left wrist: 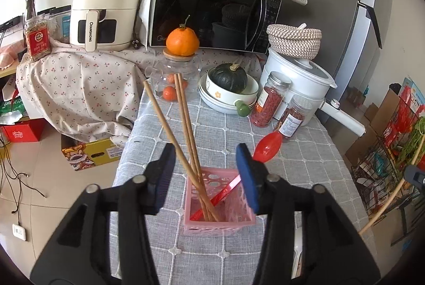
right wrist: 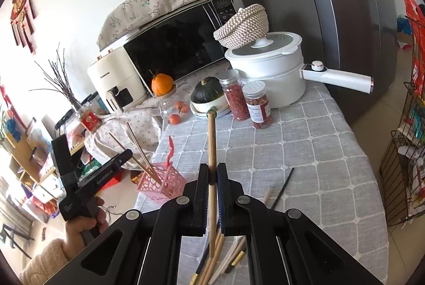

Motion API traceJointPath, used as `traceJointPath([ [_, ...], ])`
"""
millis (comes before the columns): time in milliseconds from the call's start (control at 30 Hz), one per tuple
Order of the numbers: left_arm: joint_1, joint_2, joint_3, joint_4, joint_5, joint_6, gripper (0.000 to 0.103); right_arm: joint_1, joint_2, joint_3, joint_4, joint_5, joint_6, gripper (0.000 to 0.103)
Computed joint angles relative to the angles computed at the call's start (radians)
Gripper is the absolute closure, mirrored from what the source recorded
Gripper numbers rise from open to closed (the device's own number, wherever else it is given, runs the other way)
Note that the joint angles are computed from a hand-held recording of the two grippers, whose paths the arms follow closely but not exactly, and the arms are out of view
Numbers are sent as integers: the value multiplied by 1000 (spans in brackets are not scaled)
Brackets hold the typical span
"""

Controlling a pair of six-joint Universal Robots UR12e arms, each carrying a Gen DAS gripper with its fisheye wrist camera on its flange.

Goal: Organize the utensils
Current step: 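Carry both chopsticks to the pink holder and release them inside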

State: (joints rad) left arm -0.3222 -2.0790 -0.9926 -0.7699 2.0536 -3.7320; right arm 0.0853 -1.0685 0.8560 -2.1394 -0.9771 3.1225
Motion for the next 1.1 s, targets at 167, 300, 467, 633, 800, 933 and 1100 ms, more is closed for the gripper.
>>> traceJointPath([
  [167, -10, 33, -31, -41, 30, 27, 25, 14, 15, -11, -89, 42, 65, 97],
  [300, -7, 69, -72, -108, 2, 16, 21, 29, 31, -21, -179, 61, 132, 97],
  [467, 2, 97, -105, -203, -37, -6, 21, 48, 56, -31, -296, 52, 269, 97],
  [633, 10, 113, -126, -250, -61, -23, 21, 67, 87, -39, -436, 27, 408, 97],
  [800, 14, 113, -126, -278, -94, -21, 21, 96, 108, -51, -465, -25, 420, 97],
  [933, 15, 112, -125, -282, -106, -5, 21, 117, 116, -47, -487, -73, 377, 97],
  [1100, 15, 111, -124, -283, -119, 8, 21, 139, 117, -36, -466, -94, 304, 97],
])
